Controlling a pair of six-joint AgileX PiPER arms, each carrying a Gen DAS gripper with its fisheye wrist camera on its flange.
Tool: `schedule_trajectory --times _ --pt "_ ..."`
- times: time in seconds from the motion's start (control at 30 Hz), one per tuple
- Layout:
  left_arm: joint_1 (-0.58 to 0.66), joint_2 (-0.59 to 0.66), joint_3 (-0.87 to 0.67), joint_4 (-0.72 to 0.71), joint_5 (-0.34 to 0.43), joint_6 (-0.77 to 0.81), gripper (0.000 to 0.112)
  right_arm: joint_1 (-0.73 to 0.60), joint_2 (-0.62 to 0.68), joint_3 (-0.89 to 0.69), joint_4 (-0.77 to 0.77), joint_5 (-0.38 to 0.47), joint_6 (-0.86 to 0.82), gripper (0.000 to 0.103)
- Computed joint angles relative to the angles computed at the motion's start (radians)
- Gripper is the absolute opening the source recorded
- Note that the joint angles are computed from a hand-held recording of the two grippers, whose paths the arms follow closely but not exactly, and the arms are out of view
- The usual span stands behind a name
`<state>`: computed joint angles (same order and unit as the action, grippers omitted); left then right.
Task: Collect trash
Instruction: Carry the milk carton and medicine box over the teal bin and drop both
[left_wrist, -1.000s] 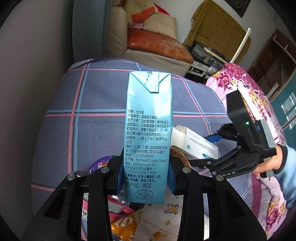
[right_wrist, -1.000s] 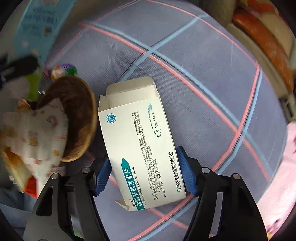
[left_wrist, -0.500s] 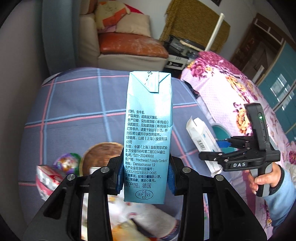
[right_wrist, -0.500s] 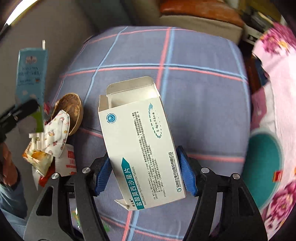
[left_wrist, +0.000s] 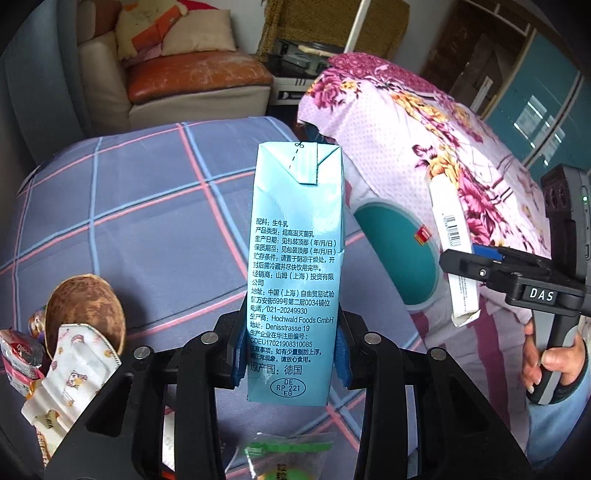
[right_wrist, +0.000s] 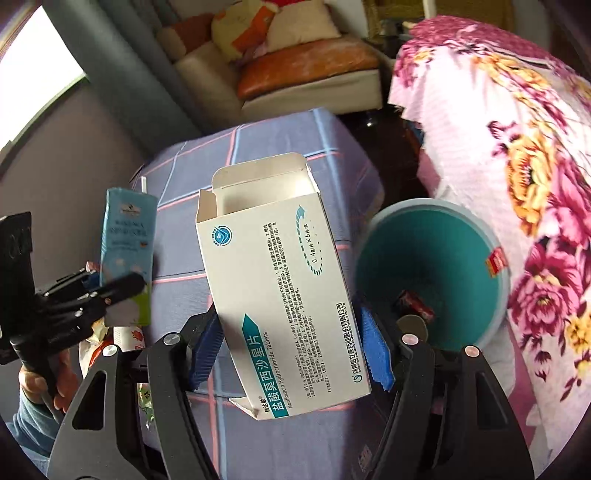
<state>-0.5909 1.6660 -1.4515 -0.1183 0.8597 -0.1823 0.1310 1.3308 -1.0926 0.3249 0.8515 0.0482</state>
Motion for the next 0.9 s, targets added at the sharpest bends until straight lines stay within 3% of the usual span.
schedule_trajectory --times 0.23,0.47,0.9 --pt "-0.103 0.121 -0.131 0.05 0.044 -0.062 0.037 -0.18 -0.104 0.121 0.069 -0.024 -0.086 0.064" --pt "-0.173 0.295 -0.358 0.058 0.123 -0.075 0.037 -0.347 -0.109 0.173 0.17 -0.036 -0.194 0.064" --pt "-0.227 0.631 -0.82 -0.001 0.296 -0.042 0.037 -0.46 -0.057 0.168 0.181 -0.046 -0.234 0.064"
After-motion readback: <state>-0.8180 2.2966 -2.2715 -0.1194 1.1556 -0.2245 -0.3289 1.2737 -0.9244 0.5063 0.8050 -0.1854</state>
